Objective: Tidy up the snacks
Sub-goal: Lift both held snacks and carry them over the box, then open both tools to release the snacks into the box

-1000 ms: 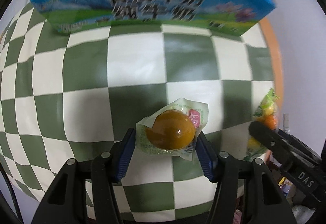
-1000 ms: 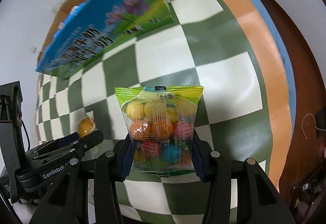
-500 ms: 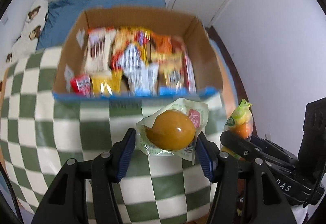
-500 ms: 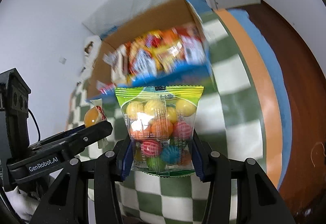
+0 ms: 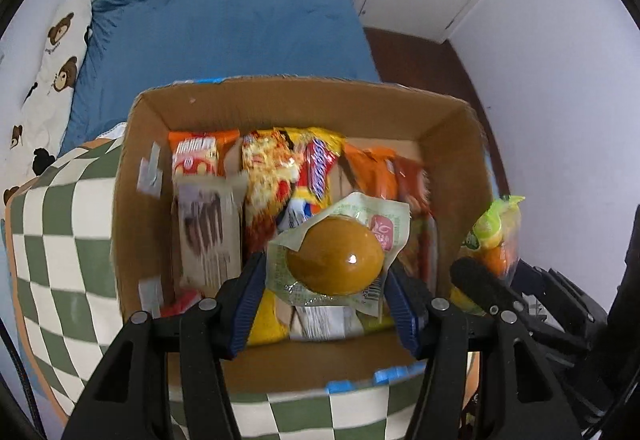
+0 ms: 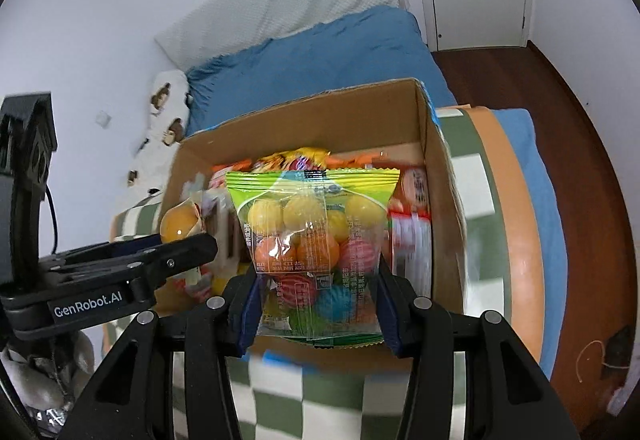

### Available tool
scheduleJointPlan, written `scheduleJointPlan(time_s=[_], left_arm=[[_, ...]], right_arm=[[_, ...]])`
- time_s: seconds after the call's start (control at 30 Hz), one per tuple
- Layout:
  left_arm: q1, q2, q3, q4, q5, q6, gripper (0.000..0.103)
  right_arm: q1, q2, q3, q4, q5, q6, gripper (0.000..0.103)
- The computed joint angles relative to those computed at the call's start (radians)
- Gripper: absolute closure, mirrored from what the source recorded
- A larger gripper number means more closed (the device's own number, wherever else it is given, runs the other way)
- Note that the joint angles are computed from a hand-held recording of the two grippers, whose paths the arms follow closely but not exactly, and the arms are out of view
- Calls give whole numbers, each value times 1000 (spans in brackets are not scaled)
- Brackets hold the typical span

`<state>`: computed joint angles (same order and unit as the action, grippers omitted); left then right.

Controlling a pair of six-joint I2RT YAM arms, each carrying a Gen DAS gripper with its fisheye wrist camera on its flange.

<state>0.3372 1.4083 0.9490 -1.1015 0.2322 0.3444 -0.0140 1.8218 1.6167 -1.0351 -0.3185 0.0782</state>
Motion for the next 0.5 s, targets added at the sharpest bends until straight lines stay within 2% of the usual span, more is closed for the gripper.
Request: scheduleJointPlan(time_s=[0.17, 0.3, 0.37, 0.43, 0.5], left_arm=[[-53, 187, 65, 87, -35, -48, 48], [-74, 291, 99, 113, -51, -54, 45], [-76, 326, 99, 132, -60, -61, 43], [-62, 330, 89, 148, -51, -66, 36], [-54, 336, 84, 159, -53, -64, 13]], right_arm=[[26, 233, 214, -47, 49, 6, 52], [37, 362, 343, -84, 69, -2, 52], [43, 437, 432, -141, 58, -10, 51], [44, 484, 486, -175, 75, -18, 43], [49, 497, 501, -179, 116, -25, 11]])
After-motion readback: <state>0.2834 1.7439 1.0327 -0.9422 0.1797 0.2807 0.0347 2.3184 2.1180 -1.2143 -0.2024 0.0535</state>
